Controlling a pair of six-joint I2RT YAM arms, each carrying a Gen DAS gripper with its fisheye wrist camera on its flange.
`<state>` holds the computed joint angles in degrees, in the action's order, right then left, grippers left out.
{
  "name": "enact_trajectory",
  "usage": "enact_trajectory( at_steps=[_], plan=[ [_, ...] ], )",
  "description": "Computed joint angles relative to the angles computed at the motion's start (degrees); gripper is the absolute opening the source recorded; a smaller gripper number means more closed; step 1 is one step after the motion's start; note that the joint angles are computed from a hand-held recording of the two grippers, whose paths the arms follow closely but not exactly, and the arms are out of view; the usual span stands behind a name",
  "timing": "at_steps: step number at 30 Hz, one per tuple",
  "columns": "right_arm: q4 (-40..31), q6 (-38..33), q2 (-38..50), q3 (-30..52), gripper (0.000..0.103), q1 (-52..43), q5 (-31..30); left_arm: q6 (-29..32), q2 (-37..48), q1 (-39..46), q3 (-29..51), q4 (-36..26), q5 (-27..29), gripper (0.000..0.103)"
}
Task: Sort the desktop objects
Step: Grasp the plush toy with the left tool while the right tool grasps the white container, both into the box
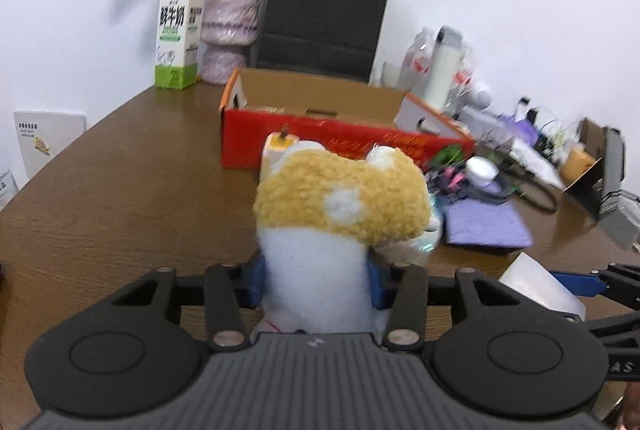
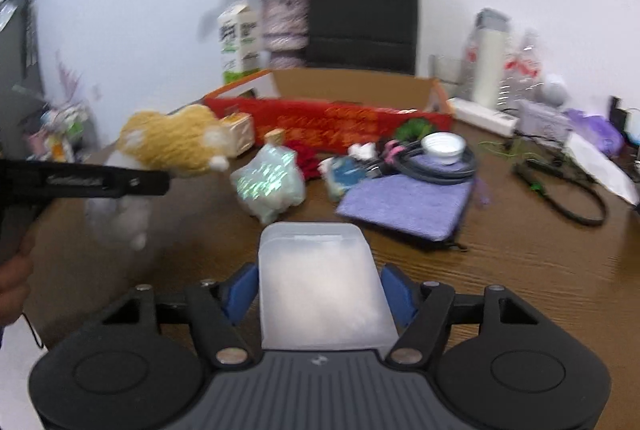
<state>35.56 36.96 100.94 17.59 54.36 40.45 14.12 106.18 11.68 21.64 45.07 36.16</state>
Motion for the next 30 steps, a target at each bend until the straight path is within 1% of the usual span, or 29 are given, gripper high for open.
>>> enact_trajectory(
  at_steps=[1,3,4,5,6,7,9,10,11,12,13,14,15,16,17,18,19,20,21,22,23,24,25,26,27,28,30],
  plan=[
    [6.9,-2.2,1.4,-2.2,0.066,-0.1,0.9,0.1,-1.5,0.0,-0.6,-0.4,0.5,0.047],
    [2.8,0.0,-2.0,-2.3,0.066,1.5,4.4,-0.8,-4.6,-0.3,-1.9,0.4,0.8,0.047],
    [2.1,0.4,-3.1,-2.3,0.066,2.0,5.8,-1.2,-6.0,-0.9,-1.9,0.0,0.4,0.047],
    [2.8,-0.4,-4.5,-3.1,0.066,1.2,5.7,-1.7,-7.4,-1.7,-1.4,-1.0,-0.1,0.047],
    [0.8,-0.3,-6.5,-2.9,0.066,0.8,6.2,-2.2,-8.2,-2.4,-0.4,-1.9,-0.5,0.047],
    [1.5,-1.8,-7.8,-3.2,0.066,-0.6,5.4,-2.5,-8.8,-3.4,1.1,-2.9,-1.2,0.047],
    [-0.5,-4.5,-11.3,-1.9,0.066,-4.1,3.9,-3.6,-9.6,-6.1,5.0,-5.0,-5.1,0.047],
    [-1.4,-5.6,-12.8,-0.9,0.066,-6.2,2.6,-3.8,-10.0,-7.4,7.6,-7.1,-7.3,0.047],
    [-0.6,-8.4,-14.0,-0.4,0.066,-8.8,0.5,-4.3,-9.7,-8.3,10.8,-8.8,-8.5,0.047],
    [-3.0,-9.0,-15.2,1.5,0.066,-11.0,-0.8,-5.1,-8.8,-9.2,14.2,-10.0,-9.7,0.048],
    [-0.3,-11.8,-14.8,2.6,0.066,-14.5,-4.5,-5.3,-7.2,-10.3,18.3,-11.9,-11.5,0.048],
    [0.1,-14.1,-14.3,4.9,0.066,-18.7,-8.5,-6.1,-5.2,-11.1,21.9,-12.8,-13.4,0.048],
    [0.0,-15.9,-13.5,7.4,0.066,-22.2,-11.7,-6.8,-2.8,-11.8,26.2,-14.7,-14.7,0.048],
    [-1.6,-15.9,-12.4,10.8,0.066,-25.5,-15.6,-7.2,-0.2,-12.0,31.3,-18.3,-14.5,0.047],
    [-3.0,-18.2,-9.7,15.4,0.066,-29.4,-19.7,-8.0,3.4,-12.2,37.9,-23.2,-14.0,0.047],
    [-6.4,-18.4,-7.4,20.4,0.066,-32.4,-23.4,-8.5,6.5,-12.6,43.4,-27.1,-14.3,0.047],
    [-9.9,-18.3,-4.2,25.6,0.066,-34.9,-25.9,-8.0,9.9,-13.5,49.2,-30.8,-15.7,0.047],
    [-14.5,-17.5,-0.6,32.1,0.066,-36.9,-28.1,-8.0,13.3,-14.7,54.5,-33.2,-18.8,0.048],
    [-19.8,-18.3,3.3,39.2,0.066,-38.3,-29.2,-6.7,16.7,-16.1,60.0,-36.0,-22.1,0.048],
    [-25.6,-19.3,7.2,46.4,0.066,-39.7,-30.4,-5.0,20.7,-16.9,67.0,-41.4,-23.5,0.048],
    [-27.6,-18.2,13.1,53.6,0.066,-40.2,-28.7,-4.8,25.3,-17.7,74.2,-46.2,-24.7,0.048],
    [-31.8,-17.9,18.1,60.8,0.066,-41.0,-28.4,-4.8,29.9,-18.1,81.4,-51.5,-25.5,0.048],
    [-35.9,-17.3,23.0,68.0,0.066,-41.1,-27.2,-6.3,34.9,-18.6,88.6,-55.9,-26.1,0.048],
    [-39.4,-17.5,28.3,75.2,0.066,-41.4,-26.6,-6.7,39.2,-18.9,95.8,-61.3,-26.6,0.048],
    [-43.6,-17.6,33.1,82.4,0.066,-41.7,-26.7,-6.9,43.5,-19.2,103.0,-66.6,-27.2,0.048],
    [-48.6,-17.6,37.6,89.6,0.066,-41.9,-26.2,-7.2,46.8,-19.5,108.7,-70.9,-27.6,0.048],
    [-58.0,-18.7,47.1,104.0,0.066,-42.3,-25.3,-5.9,51.4,-20.3,116.0,-75.0,-29.3,0.048]
  ],
)
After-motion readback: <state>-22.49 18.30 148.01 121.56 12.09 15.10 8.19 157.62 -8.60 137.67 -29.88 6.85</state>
